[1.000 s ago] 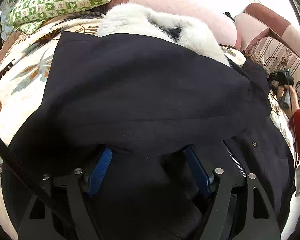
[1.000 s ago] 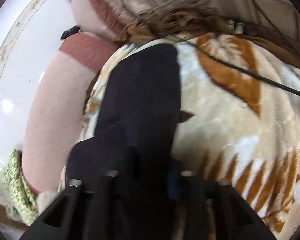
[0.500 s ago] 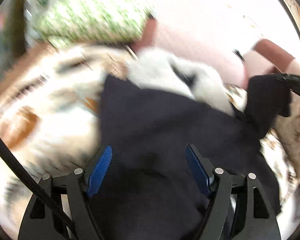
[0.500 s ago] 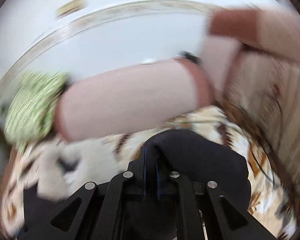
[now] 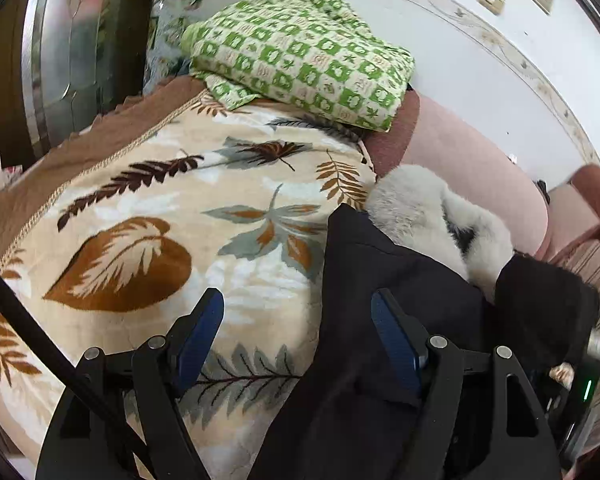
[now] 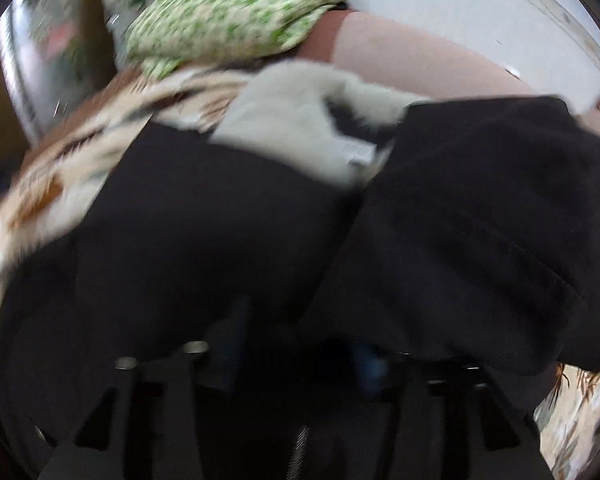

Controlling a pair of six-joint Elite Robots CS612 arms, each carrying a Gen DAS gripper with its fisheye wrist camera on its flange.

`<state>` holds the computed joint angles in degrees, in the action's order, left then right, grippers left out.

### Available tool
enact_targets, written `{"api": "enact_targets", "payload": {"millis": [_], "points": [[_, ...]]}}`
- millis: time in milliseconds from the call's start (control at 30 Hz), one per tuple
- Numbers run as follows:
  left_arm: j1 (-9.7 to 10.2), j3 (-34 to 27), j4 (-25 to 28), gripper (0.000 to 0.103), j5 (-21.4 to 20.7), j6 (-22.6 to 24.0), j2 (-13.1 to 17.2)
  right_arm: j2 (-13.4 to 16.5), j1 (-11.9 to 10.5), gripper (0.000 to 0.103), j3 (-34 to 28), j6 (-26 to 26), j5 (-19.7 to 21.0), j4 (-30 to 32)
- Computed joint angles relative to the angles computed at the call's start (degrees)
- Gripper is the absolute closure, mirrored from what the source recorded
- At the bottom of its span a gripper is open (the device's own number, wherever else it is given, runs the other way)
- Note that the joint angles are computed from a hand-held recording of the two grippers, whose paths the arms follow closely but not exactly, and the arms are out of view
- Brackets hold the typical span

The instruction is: Fold large clothes

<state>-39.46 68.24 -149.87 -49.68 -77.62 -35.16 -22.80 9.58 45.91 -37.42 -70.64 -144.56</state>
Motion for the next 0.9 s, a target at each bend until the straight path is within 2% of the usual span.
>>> {"api": "enact_targets", "payload": {"millis": [33, 100, 167, 300, 367, 433, 467, 533, 600, 700, 733, 800, 867, 900], "points": [[-0.04, 0.2, -0.6, 0.028, -0.2, 0.0, -0.1, -1.6, -0.1, 0.038, 2.9, -1.9, -0.6, -0.2], [-0.19, 0.3, -1.4, 0.028, -0.1, 0.3, -0.1, -4.5, -1.0, 0.038, 7.8, -3.6, 1.3, -2.0], [-0.41, 0.1, -1.6, 0.028, 0.4, 1.0, 0.0, -6.2, -2.3, 0.038, 10.5, -1.1, 2.9, -5.1], [-0.45, -0.9, -1.1, 0.028, 0.4, 1.8, 0.5, -7.5, -5.8, 0.035, 11.5, 11.9, 6.4, -10.3], [-0.38, -1.5, 0.0, 0.028, 0.0, 1.5, 0.8, -7.2, -7.0, 0.028, 11.1, 19.1, 6.6, -15.4], [-0.32, -1.7, 0.9, 0.028, -0.2, 1.1, 0.9, -5.9, -7.6, 0.01, 8.8, 25.6, 5.9, -18.1], [-0.27, -1.8, 1.2, 0.028, -0.3, 0.7, 1.0, -4.6, -7.8, 0.01, 6.5, 28.9, 6.1, -17.8], [-0.14, -1.5, 1.2, 0.028, -0.6, -0.1, 0.9, -1.7, -7.8, 0.009, 0.4, 32.8, 7.7, -11.9], [-0.02, -1.0, 1.0, 0.028, -0.8, -1.1, 0.7, 2.3, -7.5, 0.009, -7.8, 35.8, 11.3, -3.7], [0.12, -0.4, 1.3, 0.028, -0.6, -2.2, 0.4, 5.7, -6.2, 0.009, -15.0, 36.2, 15.2, 2.6], [0.18, -0.2, 1.3, 0.028, -0.4, -2.4, 0.2, 6.4, -5.4, 0.009, -16.6, 35.4, 15.0, 3.6], [0.26, 0.0, 1.9, 0.028, 0.3, -2.7, 0.0, 8.0, -4.0, 0.009, -20.0, 31.6, 17.9, 7.7], [0.37, 0.3, 2.4, 0.028, 1.0, -3.3, -0.2, 9.6, -2.8, 0.009, -24.0, 27.0, 22.0, 14.8], [0.46, 0.5, 2.2, 0.028, 0.9, -3.4, -0.3, 10.7, -2.2, 0.009, -26.6, 23.3, 24.9, 20.4]]}}
